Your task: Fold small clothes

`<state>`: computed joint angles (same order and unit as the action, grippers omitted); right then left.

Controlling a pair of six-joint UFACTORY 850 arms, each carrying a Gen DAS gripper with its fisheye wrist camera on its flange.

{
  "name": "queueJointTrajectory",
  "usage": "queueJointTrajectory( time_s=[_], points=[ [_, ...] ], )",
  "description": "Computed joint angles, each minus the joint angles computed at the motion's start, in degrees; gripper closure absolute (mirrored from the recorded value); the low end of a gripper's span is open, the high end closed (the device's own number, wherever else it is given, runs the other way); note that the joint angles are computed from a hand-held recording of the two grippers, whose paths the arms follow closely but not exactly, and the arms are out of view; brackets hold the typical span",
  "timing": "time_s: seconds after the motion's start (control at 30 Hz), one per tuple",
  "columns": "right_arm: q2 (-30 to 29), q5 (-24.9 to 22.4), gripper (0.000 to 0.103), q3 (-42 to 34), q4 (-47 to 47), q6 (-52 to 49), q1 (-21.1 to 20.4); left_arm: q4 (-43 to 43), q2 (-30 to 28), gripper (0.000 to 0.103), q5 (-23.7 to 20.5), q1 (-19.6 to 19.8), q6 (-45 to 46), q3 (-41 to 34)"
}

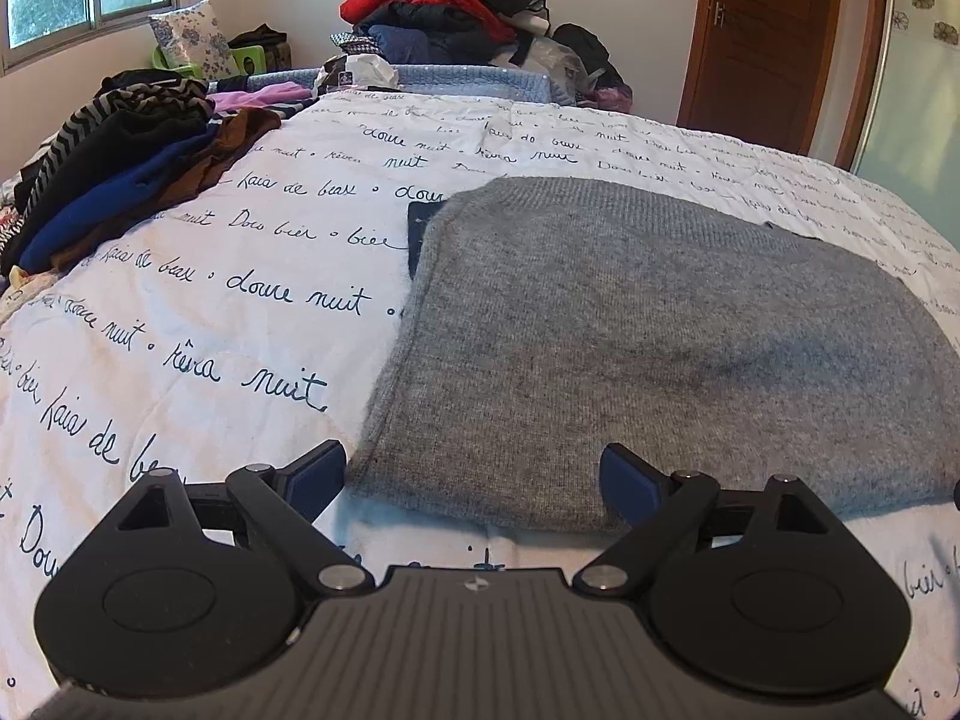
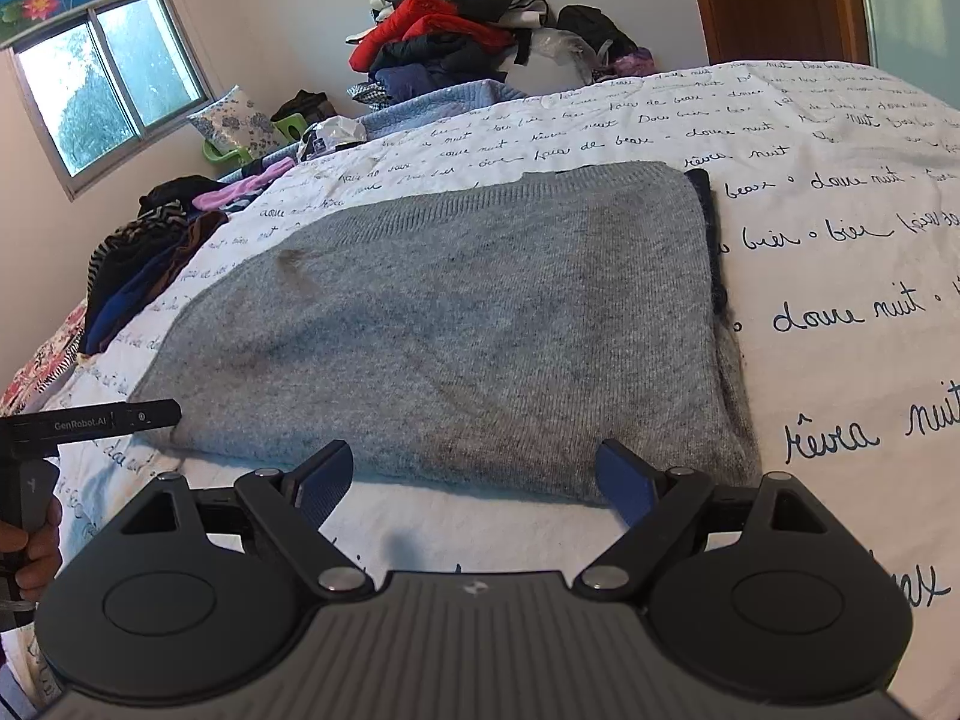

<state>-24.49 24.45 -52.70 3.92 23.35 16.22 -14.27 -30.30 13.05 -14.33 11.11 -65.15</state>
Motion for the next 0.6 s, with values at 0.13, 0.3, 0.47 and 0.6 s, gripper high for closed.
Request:
queueJointTrajectory(
  time_s=[0.13, 0.3, 0.47, 0.6],
  points=[
    [-0.11, 0.52, 0.014, 0.34, -0.24, 0.45, -0.10, -3.28, -0.08, 0.011, 0.72, -0.41, 3.55, 0.44],
    [-0.47, 1.19, 0.012, 0.56, 2.05, -2.34, 0.45, -6.32, -0.33, 0.010, 1.42, -0.86, 6.21, 0.79],
    [-0.90, 1.15, 0.011, 0.23, 8.86, -10.76, 1.84, -8.58, -0.39, 0.008, 2.75, -1.36, 8.43, 1.56],
    [-1.33, 0.67, 0.009, -0.40, 14.95, -18.61, 3.01, -6.68, -0.34, 0.007, 2.71, -1.15, 5.88, 1.87]
  ],
)
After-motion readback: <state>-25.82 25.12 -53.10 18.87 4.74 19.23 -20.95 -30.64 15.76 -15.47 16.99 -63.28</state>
